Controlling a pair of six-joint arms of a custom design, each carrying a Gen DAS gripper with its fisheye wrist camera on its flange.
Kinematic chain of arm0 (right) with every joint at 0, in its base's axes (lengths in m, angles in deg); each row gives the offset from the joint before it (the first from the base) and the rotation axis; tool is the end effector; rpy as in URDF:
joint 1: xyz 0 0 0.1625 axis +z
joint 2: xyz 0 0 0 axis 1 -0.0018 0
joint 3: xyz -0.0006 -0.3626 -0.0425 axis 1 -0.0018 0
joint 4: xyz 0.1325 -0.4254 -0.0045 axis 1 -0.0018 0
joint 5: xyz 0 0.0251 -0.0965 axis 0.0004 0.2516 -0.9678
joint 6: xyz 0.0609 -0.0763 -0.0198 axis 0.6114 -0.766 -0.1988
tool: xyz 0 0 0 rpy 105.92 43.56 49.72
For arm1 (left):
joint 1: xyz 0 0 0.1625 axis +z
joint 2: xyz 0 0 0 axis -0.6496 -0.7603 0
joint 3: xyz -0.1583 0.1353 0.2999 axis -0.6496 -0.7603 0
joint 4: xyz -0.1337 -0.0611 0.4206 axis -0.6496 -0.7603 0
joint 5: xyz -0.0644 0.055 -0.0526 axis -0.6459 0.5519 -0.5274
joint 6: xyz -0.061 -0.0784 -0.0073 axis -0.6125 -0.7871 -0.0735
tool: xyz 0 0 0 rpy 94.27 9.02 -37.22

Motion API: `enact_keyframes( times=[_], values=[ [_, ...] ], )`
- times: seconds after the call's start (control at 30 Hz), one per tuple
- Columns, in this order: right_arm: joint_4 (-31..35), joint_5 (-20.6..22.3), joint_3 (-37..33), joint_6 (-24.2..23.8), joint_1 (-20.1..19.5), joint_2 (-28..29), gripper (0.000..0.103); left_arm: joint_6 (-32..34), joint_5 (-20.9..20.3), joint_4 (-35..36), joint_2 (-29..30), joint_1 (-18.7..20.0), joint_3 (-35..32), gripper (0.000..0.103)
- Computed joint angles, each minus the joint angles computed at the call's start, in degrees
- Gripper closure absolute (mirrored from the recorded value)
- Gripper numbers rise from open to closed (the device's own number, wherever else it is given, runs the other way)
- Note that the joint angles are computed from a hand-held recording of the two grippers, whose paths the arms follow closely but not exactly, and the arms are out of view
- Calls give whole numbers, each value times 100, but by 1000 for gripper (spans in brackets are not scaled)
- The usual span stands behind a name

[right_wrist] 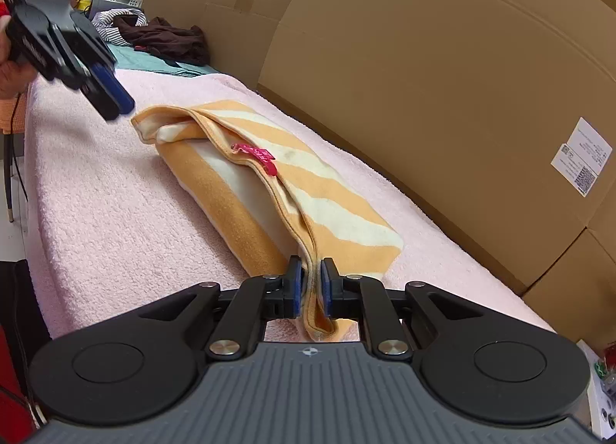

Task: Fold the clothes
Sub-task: 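Open both grippers and release the folded shirt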

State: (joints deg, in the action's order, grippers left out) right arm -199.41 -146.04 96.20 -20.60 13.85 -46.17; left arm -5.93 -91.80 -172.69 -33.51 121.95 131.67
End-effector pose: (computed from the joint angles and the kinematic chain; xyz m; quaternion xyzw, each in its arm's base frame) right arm 0.2875 -0.6423 0.0657 0.6331 -0.6731 0.3133 0.2188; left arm 0.0375 -0.5679 0.4014 0.4244 0.8275 -0.3634 0.0554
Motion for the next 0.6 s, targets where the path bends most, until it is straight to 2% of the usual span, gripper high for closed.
enact_keyframes(
  times=[0.07, 0.13, 0.2, 0.23, 0.3, 0.37, 0.43, 0.5, 0.6],
  values=[
    [-51, 28, 4, 3, -9, 22, 89, -133, -579, -310, 25, 19, 0, 68],
    [-99, 50, 10, 15, -17, 45, 88, -557, -1002, -808, 360, 3, -129, 68],
    [-145, 43, 48, -1, -21, 33, 88, -1144, -1091, -1161, 828, -37, -350, 68],
    [-164, 23, 71, -9, -15, 17, 88, -1391, -927, -1360, 1083, -88, -454, 69],
    [-200, -28, 111, -23, 1, -4, 88, -1687, -284, -1605, 1483, -207, -609, 72],
    [-201, -95, 202, -39, 9, -84, 87, -1987, 313, -1268, 1771, -226, -815, 72],
    [-18, -285, 363, 112, 36, -294, 77, -1899, 176, -1435, 1779, -132, -711, 70],
    [340, 18, 569, 694, -14, -649, 76, -1707, 35, -1378, 1687, -109, -641, 51],
    [558, 786, 560, 1907, -83, -902, 76, -1623, -39, -1368, 1663, -96, -604, 46]
  ],
)
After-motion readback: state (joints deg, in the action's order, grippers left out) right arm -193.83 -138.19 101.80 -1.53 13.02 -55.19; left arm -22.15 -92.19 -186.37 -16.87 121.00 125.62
